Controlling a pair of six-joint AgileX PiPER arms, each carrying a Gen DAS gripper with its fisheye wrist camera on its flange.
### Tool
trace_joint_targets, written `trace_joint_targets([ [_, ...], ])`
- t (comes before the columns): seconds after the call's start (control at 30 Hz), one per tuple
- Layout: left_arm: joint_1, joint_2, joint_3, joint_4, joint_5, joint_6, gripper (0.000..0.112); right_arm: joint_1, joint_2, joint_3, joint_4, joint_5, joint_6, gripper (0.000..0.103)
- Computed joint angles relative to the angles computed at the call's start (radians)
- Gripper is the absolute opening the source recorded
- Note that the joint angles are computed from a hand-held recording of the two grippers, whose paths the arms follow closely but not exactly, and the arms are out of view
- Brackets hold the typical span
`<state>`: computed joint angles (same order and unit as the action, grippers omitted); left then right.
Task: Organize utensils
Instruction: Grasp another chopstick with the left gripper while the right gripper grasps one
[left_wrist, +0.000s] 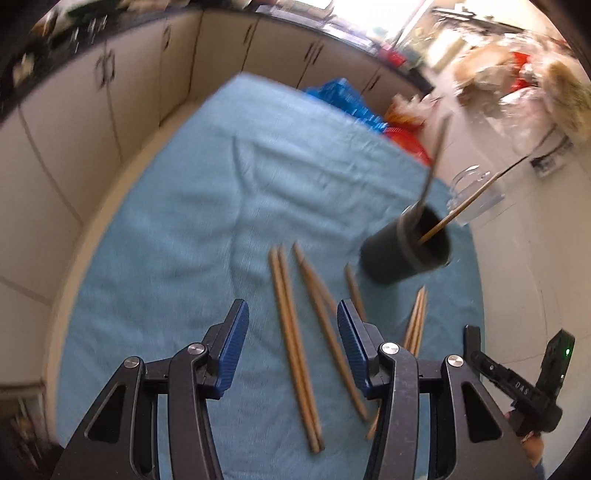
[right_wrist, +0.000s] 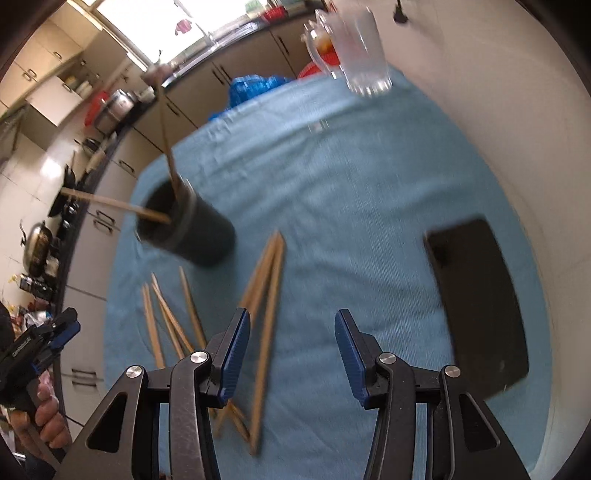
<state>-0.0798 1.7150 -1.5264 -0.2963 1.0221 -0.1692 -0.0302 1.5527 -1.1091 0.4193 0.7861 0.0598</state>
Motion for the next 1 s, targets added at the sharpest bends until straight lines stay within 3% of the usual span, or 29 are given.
trace_joint_targets([
  [0.27, 0.029, 0.102, 0.012, -0.064, 0.028, -0.002, 0.04, -0.002, -0.017, 0.048, 0.04, 0.01, -0.061, 0.052],
  [0.57, -0.005, 0.256, -0.147, -0.021, 0.079, -0.056, 0.021, 0.0, -0.041, 0.055, 0.006, 0.027, -0.036, 0.052],
  [1.0, -0.065, 0.405, -0.356, 0.113, 0.165, -0.103, 0.011, -0.013, -0.04, 0.046, -0.038, 0.042, 0.009, 0.052],
])
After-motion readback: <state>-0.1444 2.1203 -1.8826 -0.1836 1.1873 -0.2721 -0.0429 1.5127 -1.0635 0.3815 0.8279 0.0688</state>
